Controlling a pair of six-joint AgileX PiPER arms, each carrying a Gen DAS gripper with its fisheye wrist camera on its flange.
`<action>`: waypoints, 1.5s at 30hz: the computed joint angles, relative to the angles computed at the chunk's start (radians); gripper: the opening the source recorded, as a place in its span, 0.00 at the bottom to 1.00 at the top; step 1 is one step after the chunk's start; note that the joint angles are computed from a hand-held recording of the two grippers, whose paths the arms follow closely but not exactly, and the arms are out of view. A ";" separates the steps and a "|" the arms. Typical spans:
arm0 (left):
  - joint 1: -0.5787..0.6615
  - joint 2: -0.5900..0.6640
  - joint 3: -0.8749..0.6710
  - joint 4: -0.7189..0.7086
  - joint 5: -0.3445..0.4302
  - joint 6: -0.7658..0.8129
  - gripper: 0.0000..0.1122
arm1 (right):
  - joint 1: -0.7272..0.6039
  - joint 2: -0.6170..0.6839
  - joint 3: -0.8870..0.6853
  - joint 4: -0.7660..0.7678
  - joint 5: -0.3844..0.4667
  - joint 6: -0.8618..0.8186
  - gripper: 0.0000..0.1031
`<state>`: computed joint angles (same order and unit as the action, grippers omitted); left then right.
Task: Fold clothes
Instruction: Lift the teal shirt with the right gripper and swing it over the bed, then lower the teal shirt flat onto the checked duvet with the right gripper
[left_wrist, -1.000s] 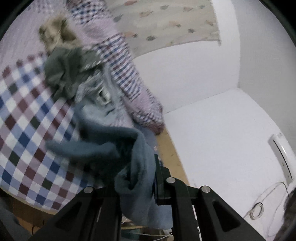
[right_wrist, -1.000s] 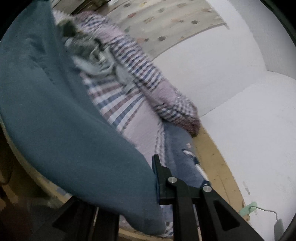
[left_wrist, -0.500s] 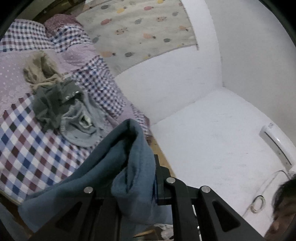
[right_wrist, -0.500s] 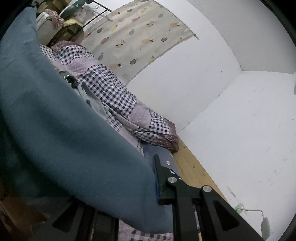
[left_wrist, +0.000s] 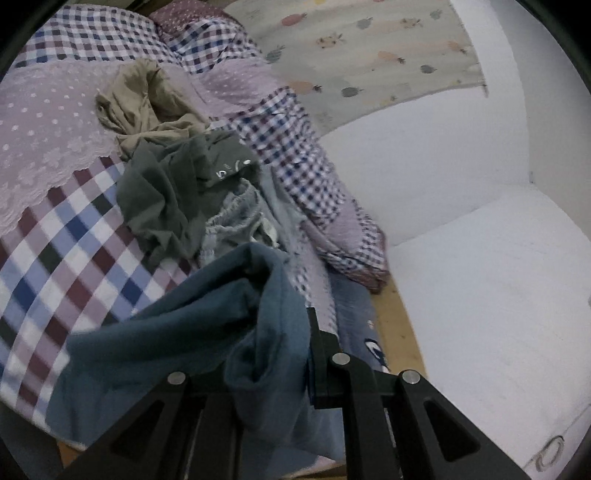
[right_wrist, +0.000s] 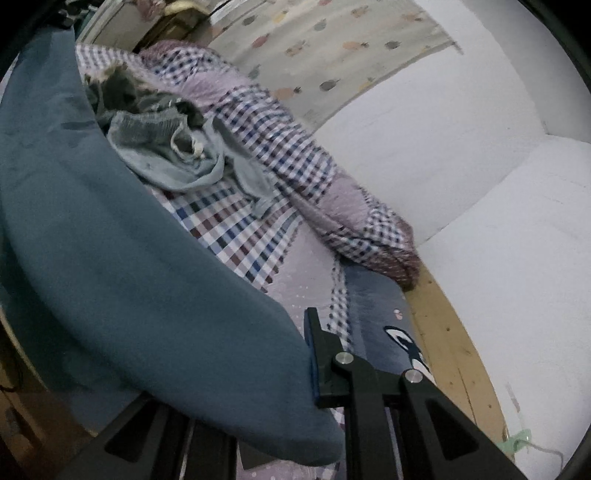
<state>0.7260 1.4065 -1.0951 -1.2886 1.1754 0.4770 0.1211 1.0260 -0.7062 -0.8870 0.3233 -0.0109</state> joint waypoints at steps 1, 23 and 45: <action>-0.029 0.034 -0.031 0.013 -0.028 -0.014 0.08 | 0.000 0.058 -0.021 -0.050 -0.015 0.050 0.13; -0.153 0.512 -0.495 0.157 -0.065 -0.248 0.41 | -0.296 1.095 -1.145 1.083 0.576 -0.715 0.66; 0.173 -0.036 0.346 0.098 -0.189 0.398 0.73 | -0.410 0.518 -0.181 1.917 0.165 -1.175 0.71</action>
<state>0.8991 1.3706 -0.7487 -1.1910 0.9861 0.8746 -0.2891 1.5444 -0.8869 1.0302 0.4888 -1.1859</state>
